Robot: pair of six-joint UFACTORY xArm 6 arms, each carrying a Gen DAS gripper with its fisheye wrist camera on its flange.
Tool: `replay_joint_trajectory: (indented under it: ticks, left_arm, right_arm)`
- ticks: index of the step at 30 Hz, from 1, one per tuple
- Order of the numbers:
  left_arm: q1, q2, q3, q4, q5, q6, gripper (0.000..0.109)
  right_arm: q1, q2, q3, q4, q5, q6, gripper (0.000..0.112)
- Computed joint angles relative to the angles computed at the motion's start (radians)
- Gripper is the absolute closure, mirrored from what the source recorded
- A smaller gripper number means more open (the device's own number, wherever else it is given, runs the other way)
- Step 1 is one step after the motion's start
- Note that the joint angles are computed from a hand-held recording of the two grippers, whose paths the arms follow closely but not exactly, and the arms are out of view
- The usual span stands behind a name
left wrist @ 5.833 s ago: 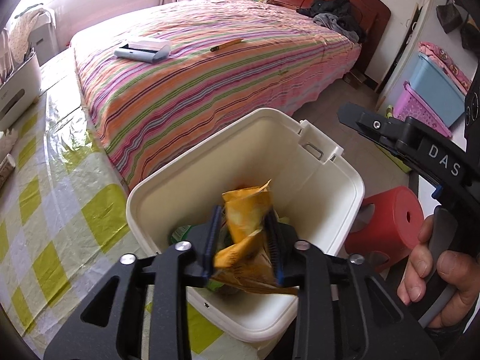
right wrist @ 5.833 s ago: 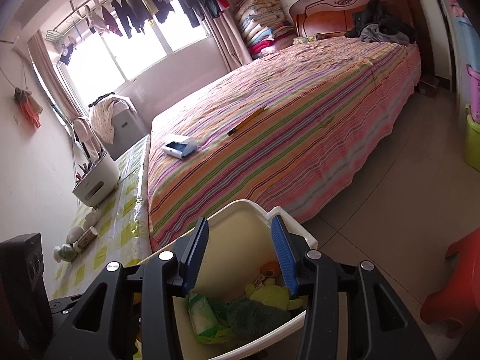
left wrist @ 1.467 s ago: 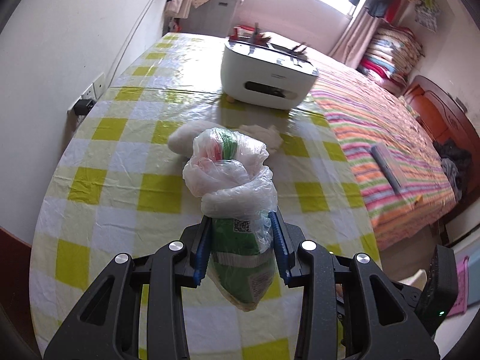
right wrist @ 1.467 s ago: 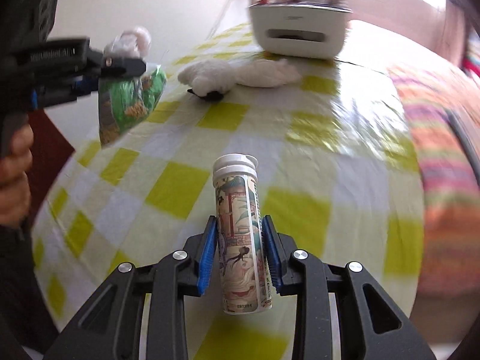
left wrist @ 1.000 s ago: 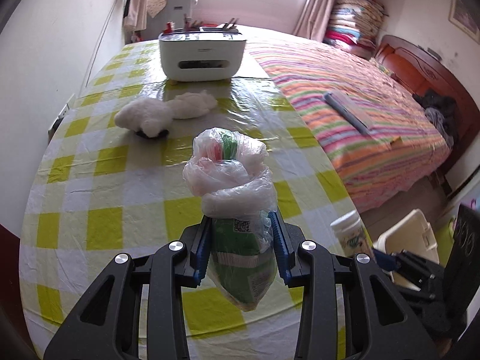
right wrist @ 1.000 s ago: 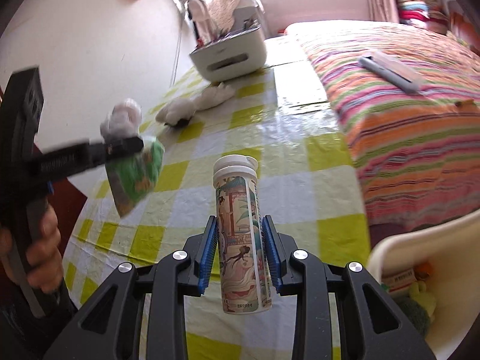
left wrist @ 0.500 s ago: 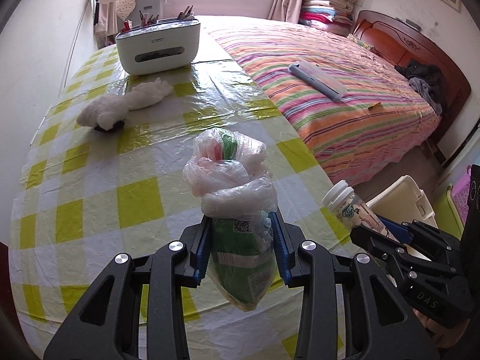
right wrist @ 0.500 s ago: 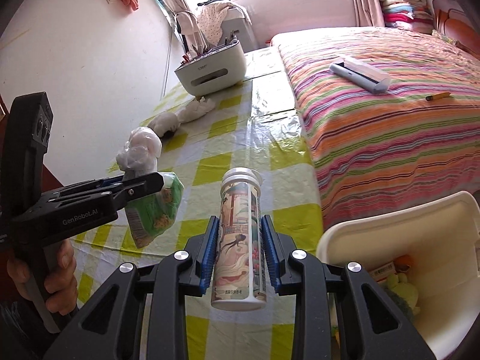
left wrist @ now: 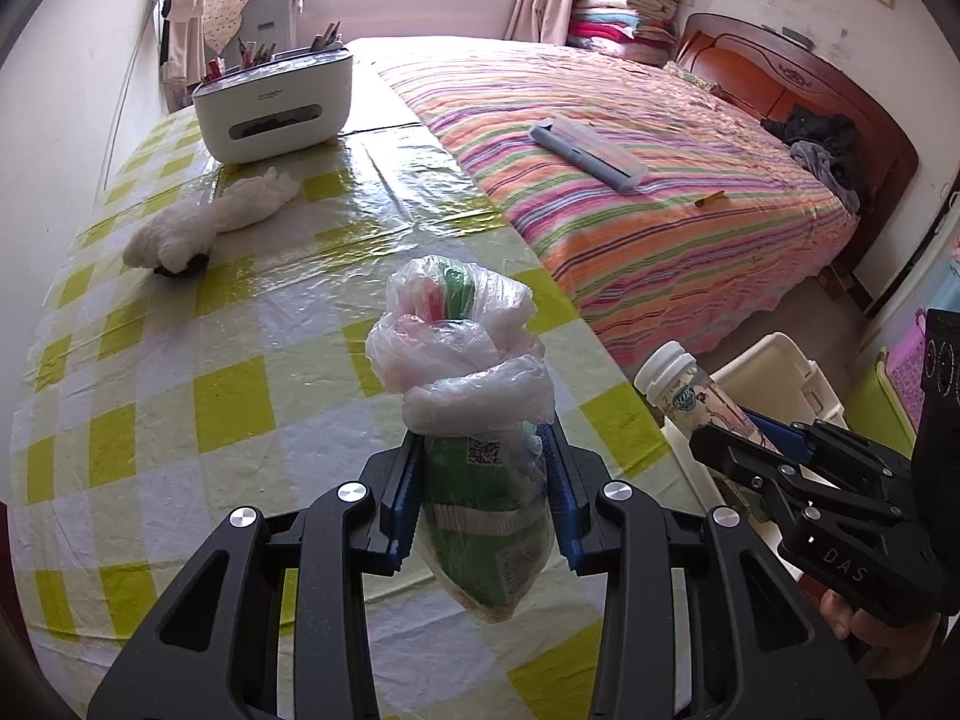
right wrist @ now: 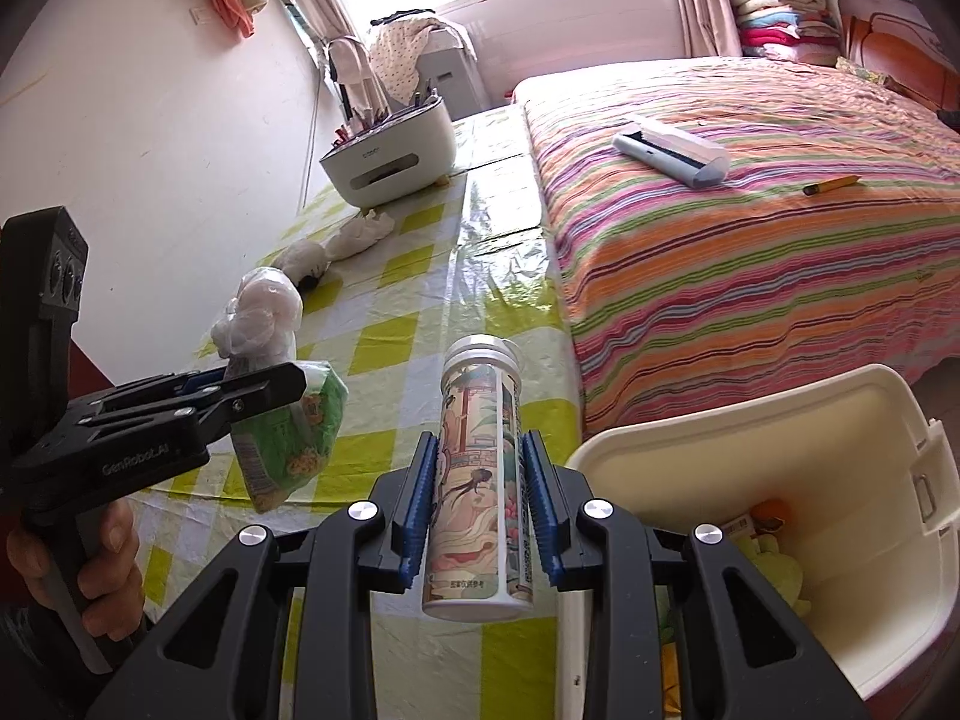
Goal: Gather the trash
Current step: 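Carry the green bag and the white tube in both tools over the cream bin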
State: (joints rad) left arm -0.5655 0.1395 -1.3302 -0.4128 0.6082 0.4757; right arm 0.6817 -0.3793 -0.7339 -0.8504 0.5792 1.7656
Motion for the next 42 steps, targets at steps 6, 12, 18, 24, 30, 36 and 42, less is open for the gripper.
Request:
replay_joint_trajectory:
  ticks: [6, 12, 18, 24, 30, 36, 42]
  left_arm:
    - [-0.022, -0.026, 0.026, -0.021, 0.001, 0.021, 0.073]
    - [-0.046, -0.048, 0.047, -0.048, 0.007, 0.042, 0.073]
    - [-0.07, -0.066, 0.072, -0.068, 0.006, 0.057, 0.073]
    - [-0.09, -0.083, 0.087, -0.092, 0.011, 0.069, 0.073]
    - [-0.118, -0.096, 0.107, -0.095, 0.014, 0.069, 0.073]
    - [-0.147, -0.098, 0.109, -0.092, 0.017, 0.065, 0.073]
    - [-0.175, -0.091, 0.108, -0.079, 0.019, 0.052, 0.073]
  right_arm:
    - [0.019, -0.039, 0.026, -0.009, 0.04, 0.032, 0.084]
    - [0.036, -0.082, 0.058, -0.011, 0.074, 0.062, 0.084]
    - [0.055, -0.13, 0.095, -0.018, 0.118, 0.103, 0.084]
    - [0.07, -0.166, 0.119, -0.029, 0.151, 0.134, 0.084]
    - [0.092, -0.207, 0.146, -0.039, 0.184, 0.168, 0.084]
    - [0.111, -0.249, 0.173, -0.04, 0.225, 0.194, 0.084]
    - [0.141, -0.294, 0.201, -0.035, 0.284, 0.223, 0.084]
